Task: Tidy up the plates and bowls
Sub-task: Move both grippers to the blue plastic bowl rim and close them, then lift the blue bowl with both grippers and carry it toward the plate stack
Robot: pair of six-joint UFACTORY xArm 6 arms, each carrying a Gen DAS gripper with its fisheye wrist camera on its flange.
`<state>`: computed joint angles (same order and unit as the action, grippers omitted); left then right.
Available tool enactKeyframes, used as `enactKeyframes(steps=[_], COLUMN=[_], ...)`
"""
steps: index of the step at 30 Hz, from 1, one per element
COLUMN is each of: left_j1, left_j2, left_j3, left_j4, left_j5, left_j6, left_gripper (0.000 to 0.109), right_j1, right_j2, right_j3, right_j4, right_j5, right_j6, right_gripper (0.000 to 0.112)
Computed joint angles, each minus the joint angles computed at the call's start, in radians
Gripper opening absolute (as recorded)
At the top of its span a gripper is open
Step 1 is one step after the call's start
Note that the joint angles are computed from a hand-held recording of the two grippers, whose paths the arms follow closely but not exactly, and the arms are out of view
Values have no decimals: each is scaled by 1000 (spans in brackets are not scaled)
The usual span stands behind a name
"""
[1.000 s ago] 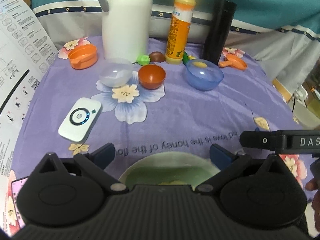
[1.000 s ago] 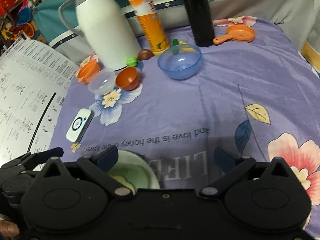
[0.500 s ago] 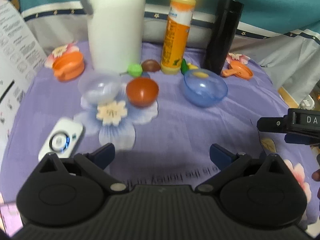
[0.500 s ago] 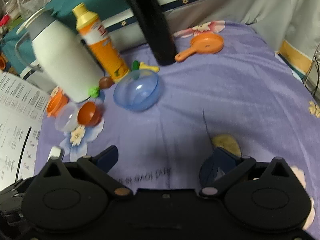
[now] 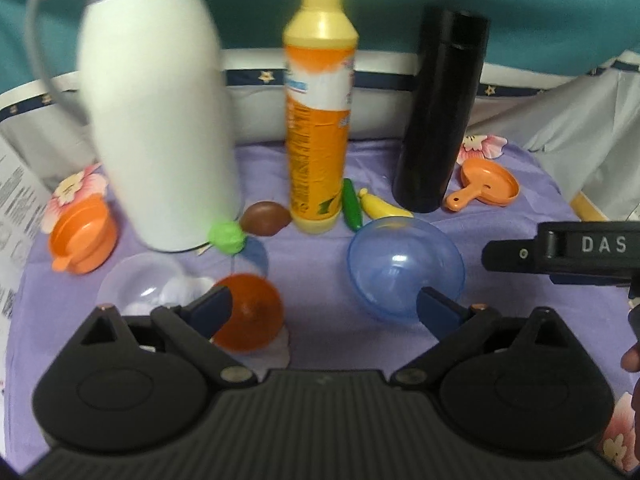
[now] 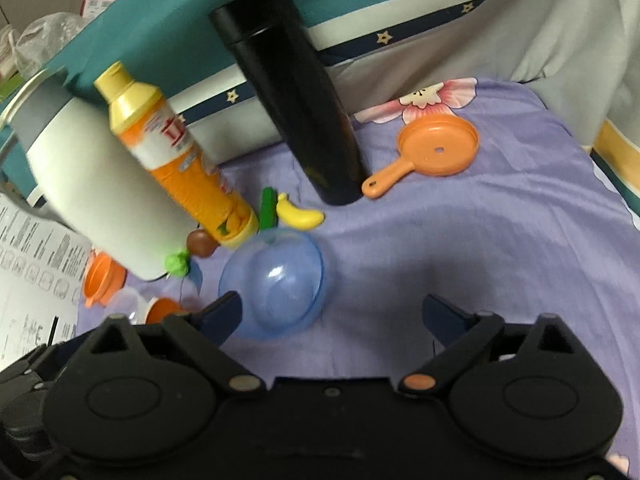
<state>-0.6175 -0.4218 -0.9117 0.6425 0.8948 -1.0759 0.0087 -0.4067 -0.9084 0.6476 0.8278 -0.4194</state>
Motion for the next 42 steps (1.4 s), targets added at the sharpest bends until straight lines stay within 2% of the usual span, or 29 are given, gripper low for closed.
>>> enactKeyframes(steps=[4, 7, 11, 13, 16, 18, 20, 25, 32, 42], left_j1=[29, 38, 55, 60, 66, 72, 74, 60, 11, -157], left_j2=[71, 111, 141, 155, 169, 173, 175, 173, 135, 55], left_j3=[-28, -43, -49, -51, -53, -48, -44, -44, -40, -43], left_j4=[-32, -43, -76, -85, -105, -127, -144, -132, -132, -128], left_j5=[-53, -62, -87, -100, -114, -133, -146, -125, -80, 37], left_j6=[45, 57, 81, 93, 111, 126, 141, 140, 129, 55], left_gripper=[93, 90, 80, 74, 58, 39, 28, 22, 22, 22], right_j1=[8, 9, 16, 24, 37, 45, 53, 73, 47, -91], right_j2=[75, 115, 164, 180, 196, 204, 203, 176, 106, -91], right_j3=[-45, -65, -87, -90, -93, -93, -86, -51, -6, 95], right_j4=[0, 24, 53, 70, 81, 81, 83, 72, 69, 56], right_j5=[-13, -14, -4, -3, -1, -1, -7, -52, -29, 125], right_j6=[-9, -45, -71, -90, -102, -105, -109, -126, -127, -175], right_gripper=[81, 70, 53, 42, 31, 16, 11, 10, 10, 10])
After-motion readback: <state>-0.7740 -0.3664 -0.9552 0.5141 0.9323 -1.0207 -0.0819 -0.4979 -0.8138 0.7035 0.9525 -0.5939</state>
